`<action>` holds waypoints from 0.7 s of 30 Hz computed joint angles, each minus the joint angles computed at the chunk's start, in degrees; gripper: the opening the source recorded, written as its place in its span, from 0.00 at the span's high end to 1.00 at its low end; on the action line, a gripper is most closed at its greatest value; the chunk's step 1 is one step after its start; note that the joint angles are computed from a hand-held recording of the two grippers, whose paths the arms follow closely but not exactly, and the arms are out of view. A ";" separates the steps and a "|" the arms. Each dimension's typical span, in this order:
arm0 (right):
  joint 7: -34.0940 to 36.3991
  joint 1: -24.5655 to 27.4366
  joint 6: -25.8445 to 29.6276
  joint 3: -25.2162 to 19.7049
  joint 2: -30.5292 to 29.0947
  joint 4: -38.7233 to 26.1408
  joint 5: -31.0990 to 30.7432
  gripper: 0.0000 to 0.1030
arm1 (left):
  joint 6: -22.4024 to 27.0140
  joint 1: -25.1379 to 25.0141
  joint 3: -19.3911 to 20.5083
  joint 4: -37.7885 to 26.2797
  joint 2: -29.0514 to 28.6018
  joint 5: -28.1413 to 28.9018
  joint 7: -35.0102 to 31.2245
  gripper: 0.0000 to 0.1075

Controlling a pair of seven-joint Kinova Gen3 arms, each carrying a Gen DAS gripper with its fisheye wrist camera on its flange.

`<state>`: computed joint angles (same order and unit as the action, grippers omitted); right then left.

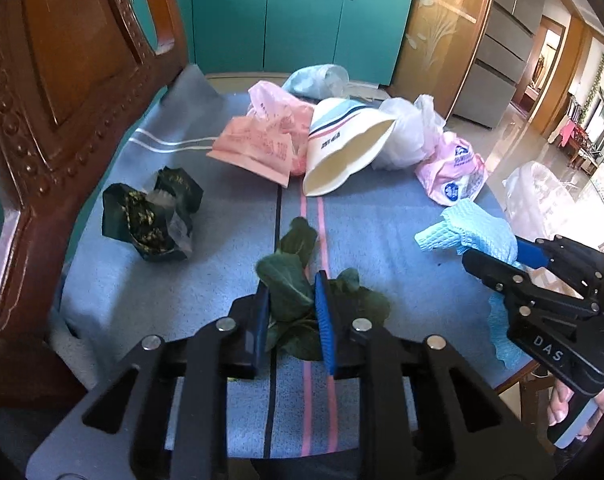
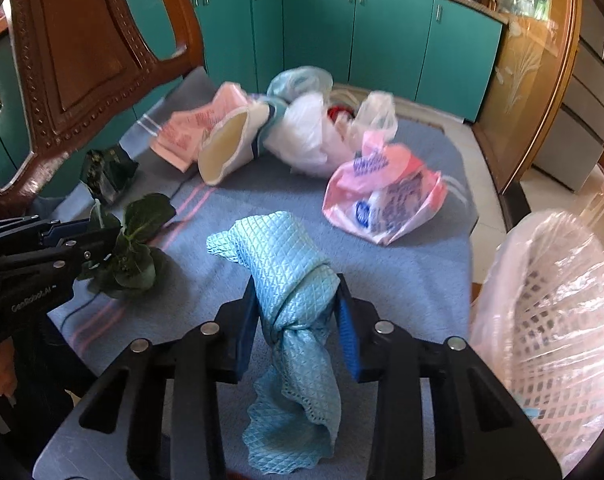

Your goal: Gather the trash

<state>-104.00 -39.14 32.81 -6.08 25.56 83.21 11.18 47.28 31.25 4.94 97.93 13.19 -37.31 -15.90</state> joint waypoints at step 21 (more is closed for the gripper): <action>0.64 0.78 4.45 -0.38 3.07 -2.80 -2.51 0.43 | -7.04 -3.54 -0.58 3.29 0.39 8.70 -7.28 0.44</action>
<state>-103.36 -38.37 37.27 -6.46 28.63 80.42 8.68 40.24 27.70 4.36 101.22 13.58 -28.61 -23.18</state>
